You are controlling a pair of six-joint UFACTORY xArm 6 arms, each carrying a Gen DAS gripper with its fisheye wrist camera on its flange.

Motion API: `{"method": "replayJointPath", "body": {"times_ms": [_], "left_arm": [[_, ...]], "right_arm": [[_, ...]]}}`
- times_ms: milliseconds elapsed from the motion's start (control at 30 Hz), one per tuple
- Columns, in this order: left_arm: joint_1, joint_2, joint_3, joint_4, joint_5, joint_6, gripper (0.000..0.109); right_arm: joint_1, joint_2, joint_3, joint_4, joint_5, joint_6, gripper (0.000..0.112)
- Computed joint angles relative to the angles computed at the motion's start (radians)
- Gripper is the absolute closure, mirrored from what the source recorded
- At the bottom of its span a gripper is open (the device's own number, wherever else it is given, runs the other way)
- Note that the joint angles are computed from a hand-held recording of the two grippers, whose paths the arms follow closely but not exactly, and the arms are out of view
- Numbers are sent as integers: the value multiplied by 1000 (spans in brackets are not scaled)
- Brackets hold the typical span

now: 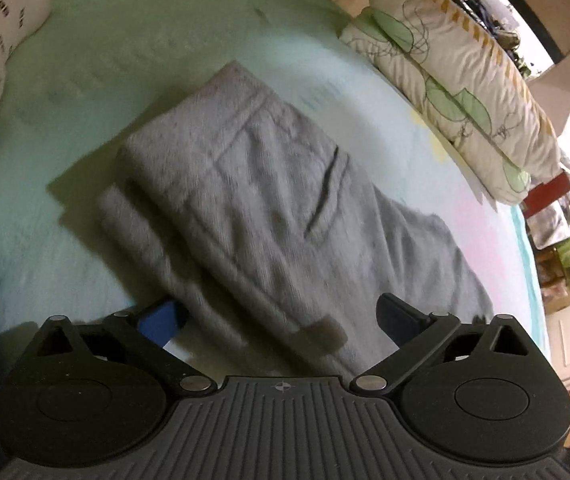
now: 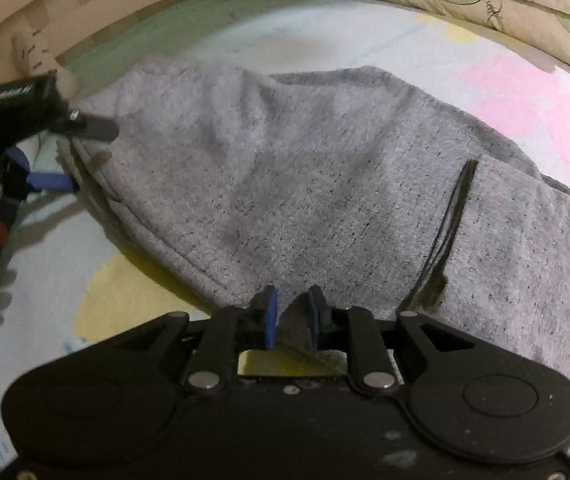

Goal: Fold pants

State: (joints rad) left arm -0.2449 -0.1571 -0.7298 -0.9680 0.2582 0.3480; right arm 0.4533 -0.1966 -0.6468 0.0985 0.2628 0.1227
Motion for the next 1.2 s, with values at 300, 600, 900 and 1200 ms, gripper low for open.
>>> {"method": "replayJointPath", "body": {"times_ms": [300,600,900,1200], "left_arm": [[19,101,-113,-261,18,243,6],[71,167,-192,-527,99,419,6],[46,222,-252,-345,60,265,7],[-12,145,-200,-147,-67,143,83]], "right_arm": [[3,31,-38,1,40,-26,93],[10,6,-9,-51,19,18,93],[5,1,-2,82,11,-84,93],[15,-17,43,159,-60,-117,93]]}}
